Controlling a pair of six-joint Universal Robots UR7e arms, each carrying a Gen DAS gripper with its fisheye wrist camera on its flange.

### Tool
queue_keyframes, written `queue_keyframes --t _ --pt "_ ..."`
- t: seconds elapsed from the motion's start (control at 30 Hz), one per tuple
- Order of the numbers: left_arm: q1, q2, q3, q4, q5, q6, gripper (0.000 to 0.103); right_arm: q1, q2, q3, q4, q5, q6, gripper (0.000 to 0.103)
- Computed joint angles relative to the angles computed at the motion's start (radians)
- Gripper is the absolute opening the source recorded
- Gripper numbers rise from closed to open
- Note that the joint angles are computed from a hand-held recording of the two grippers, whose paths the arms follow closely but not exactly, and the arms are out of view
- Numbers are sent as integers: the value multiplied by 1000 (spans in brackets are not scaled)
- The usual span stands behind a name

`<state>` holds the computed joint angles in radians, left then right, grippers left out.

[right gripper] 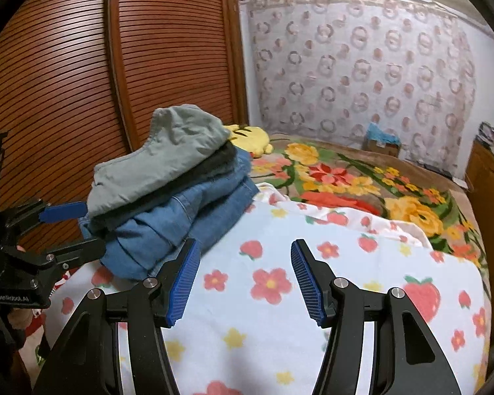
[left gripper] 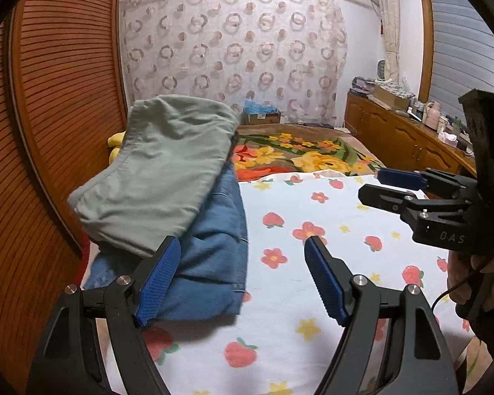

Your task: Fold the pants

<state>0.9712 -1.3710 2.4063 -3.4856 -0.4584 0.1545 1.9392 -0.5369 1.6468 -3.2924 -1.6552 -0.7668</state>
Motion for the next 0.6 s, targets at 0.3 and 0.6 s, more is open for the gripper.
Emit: queue_keyframes --t 0.3,0.6 --pt "-52 28 41 17 -10 -83 78 -11 -69 142 -141 -38 25 64" --pt "-154 25 102 31 26 -152 78 1 -128 288 -310 -42 28 64"
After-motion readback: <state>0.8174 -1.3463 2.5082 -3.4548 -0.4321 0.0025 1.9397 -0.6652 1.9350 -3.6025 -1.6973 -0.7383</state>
